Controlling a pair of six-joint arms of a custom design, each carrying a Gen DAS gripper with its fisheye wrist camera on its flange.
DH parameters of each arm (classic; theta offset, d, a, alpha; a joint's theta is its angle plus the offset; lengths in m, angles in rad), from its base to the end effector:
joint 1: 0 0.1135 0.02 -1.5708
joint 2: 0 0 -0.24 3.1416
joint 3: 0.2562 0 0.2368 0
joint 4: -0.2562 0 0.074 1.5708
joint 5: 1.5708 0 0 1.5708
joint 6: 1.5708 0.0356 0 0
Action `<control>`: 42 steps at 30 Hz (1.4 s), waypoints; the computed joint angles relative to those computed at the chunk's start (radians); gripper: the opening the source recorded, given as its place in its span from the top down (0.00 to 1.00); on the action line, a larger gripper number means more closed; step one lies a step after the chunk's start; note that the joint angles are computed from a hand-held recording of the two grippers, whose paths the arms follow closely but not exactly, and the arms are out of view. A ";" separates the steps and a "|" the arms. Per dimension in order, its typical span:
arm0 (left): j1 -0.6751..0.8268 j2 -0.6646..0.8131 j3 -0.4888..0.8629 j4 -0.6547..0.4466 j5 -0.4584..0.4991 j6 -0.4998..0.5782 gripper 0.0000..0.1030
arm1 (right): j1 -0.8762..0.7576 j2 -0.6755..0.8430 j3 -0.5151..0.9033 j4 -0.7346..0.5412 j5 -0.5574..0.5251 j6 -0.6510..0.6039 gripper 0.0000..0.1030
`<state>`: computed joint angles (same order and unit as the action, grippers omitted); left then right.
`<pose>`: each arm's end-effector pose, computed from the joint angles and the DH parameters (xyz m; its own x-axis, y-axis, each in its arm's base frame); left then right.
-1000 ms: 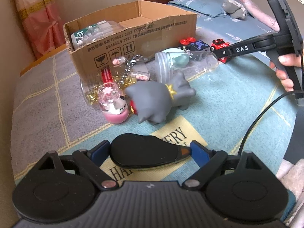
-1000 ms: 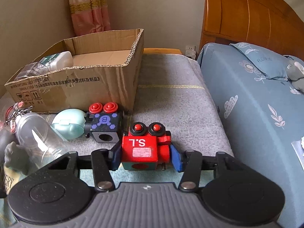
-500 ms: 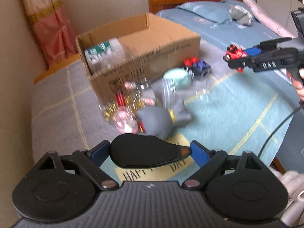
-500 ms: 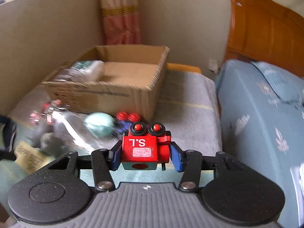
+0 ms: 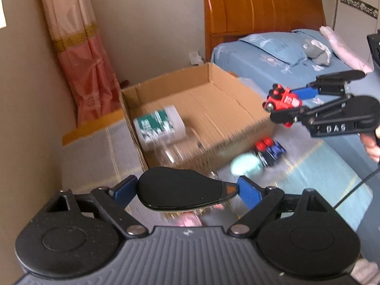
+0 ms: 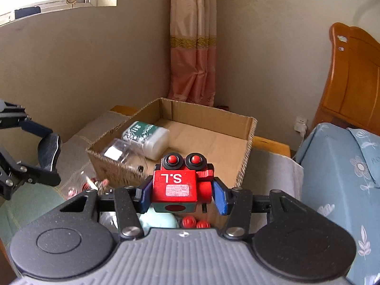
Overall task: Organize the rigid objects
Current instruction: 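Carry both items to the box while the right gripper releases the train inside, then lower the black oval item into the box and open the left gripper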
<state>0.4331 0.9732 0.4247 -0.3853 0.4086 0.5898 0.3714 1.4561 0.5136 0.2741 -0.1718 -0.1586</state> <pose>0.1649 0.0607 0.1579 -0.7013 0.2381 -0.6719 0.2640 0.9623 0.0654 0.2413 0.1005 0.1343 -0.4940 -0.3594 -0.7917 -0.5677 0.8230 -0.0193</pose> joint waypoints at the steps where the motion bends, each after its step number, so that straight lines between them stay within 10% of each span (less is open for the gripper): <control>1: -0.006 0.018 0.015 0.011 -0.005 -0.010 0.13 | 0.004 0.028 0.028 0.002 0.004 0.005 0.46; 11: -0.124 0.236 0.171 0.130 -0.100 -0.120 0.13 | 0.024 0.206 0.184 -0.009 0.029 0.016 0.43; 18: -0.195 0.291 0.214 0.148 -0.136 -0.160 0.13 | 0.049 0.154 0.137 -0.006 0.039 0.007 0.00; 42: -0.334 0.658 0.585 0.147 -0.285 -0.317 0.13 | -0.009 -0.015 0.080 -0.199 0.042 0.049 0.00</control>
<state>0.0986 1.6311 1.0094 -0.2380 0.1237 0.2727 0.3628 1.4408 0.5935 0.0755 -0.1302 -0.1091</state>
